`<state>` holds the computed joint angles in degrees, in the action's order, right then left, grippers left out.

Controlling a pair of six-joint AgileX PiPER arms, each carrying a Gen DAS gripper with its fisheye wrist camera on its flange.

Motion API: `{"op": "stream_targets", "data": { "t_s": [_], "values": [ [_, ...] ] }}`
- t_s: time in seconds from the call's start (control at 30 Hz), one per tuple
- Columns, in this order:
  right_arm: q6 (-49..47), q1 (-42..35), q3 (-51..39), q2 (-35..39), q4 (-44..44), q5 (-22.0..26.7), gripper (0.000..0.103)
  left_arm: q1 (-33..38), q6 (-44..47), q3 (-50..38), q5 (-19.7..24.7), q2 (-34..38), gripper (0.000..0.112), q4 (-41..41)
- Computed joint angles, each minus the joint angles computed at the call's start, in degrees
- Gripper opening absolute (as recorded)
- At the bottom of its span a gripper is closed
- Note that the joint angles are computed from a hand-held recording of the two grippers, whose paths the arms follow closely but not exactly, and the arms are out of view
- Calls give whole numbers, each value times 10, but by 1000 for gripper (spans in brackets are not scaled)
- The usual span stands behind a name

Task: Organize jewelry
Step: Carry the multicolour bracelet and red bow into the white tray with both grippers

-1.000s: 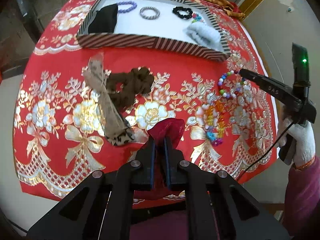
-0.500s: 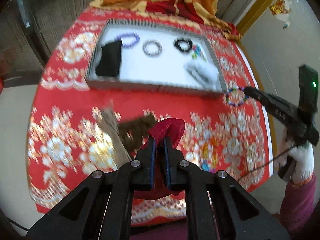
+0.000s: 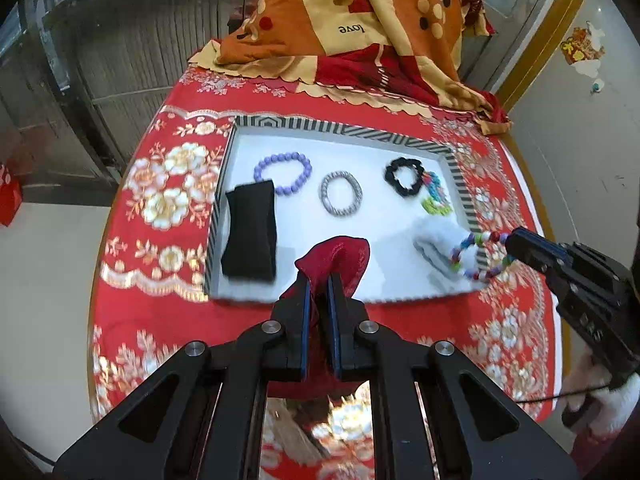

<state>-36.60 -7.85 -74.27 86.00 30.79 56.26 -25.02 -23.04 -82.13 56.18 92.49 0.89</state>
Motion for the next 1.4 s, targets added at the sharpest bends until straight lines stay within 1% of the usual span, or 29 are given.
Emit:
{"op": "stream_targets", "data": {
  "t_s": [0.17,0.4,0.57,0.9,1.2,1.3,1.33,1.37,1.4],
  "values": [
    [39,45,-23,41,-7,-12,8,12,19,-50,0,57,7,1],
    [66,89,-42,88,-14,-27,8,30,47,-118,14,131,7,-15],
    [83,87,-69,136,-30,-29,8,37,65,-163,27,183,7,-25],
    [127,68,-179,256,-87,-18,8,46,66,-235,55,264,7,-29],
    [151,73,-242,323,-111,-13,8,43,43,-265,64,298,7,-16],
    [156,75,-255,336,-116,-2,8,45,37,-266,65,300,7,-16],
    [157,75,-258,338,-118,1,9,46,37,-265,64,300,9,-17],
    [158,76,-259,338,-121,3,11,46,35,-264,64,299,15,-16],
    [160,75,-259,337,-122,5,16,47,35,-261,62,297,20,-18]
  ]
}}
